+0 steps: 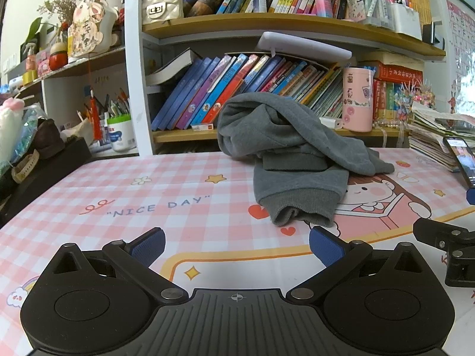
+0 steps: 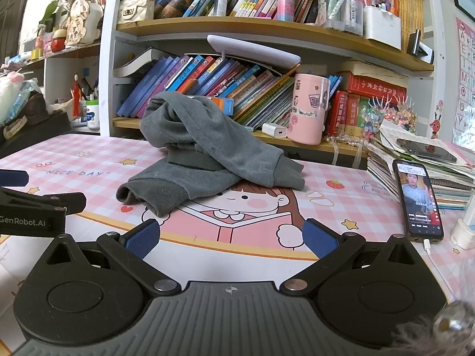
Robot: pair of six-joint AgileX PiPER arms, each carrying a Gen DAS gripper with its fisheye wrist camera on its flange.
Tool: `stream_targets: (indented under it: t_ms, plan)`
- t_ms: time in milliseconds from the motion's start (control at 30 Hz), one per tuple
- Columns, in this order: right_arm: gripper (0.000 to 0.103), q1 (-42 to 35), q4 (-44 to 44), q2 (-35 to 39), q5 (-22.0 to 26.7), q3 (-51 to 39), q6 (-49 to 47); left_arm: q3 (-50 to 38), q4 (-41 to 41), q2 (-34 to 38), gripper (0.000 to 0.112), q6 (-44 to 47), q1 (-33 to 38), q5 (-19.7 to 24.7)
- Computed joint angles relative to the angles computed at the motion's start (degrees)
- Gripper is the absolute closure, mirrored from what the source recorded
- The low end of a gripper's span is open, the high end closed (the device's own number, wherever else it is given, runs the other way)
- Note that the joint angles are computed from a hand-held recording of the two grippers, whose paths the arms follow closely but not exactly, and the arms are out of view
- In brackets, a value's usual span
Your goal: Fold clothes
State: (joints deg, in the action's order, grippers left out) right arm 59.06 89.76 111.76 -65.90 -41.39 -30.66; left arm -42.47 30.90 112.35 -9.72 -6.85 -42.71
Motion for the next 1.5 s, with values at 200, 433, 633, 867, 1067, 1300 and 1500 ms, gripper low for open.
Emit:
stream_targets:
  t_ms: [200, 433, 633, 867, 1067, 1300, 1500]
  plan:
    - [0.0, 0.27, -0.01, 0.1, -0.15, -0.1, -0.38, 0.15, -0.35, -0.04, 0.009, 0.62, -0.21, -0.07]
    - [0.0, 0.04, -0.2, -0.16, 0.15, 0.19, 0.11, 0.16, -0.44, -0.06, 0.009, 0.58, -0.23, 0.04]
    - [0.0, 0.11, -0.38, -0.1, 0.14, 0.18, -0.16, 0.33, -0.88, -0.1, 0.009, 1.19, -0.4, -0.15]
    - [0.0, -0.83, -3.16, -1.0, 2.57, 1.27, 0.74, 0.15, 0.02, -0.14, 0.009, 0.46, -0.23, -0.16]
    - [0.0, -2.15, -4.37, -1.9, 5.31, 1.67, 1.0, -0.6, 2.06, 0.03, 0.009, -1.86, 0.1, 0.7]
    - [0.0, -3.82, -7.36, -3.08, 8.52, 2.92, 2.6, -1.87, 11.85, 0.66, 0.009, -8.31, 2.33, -0.77]
    - [0.0, -6.71, -12.01, -5.03, 10.4, 4.22, 1.29, -6.06, 20.97, 2.53, 0.009, -13.59, 4.68, -4.76]
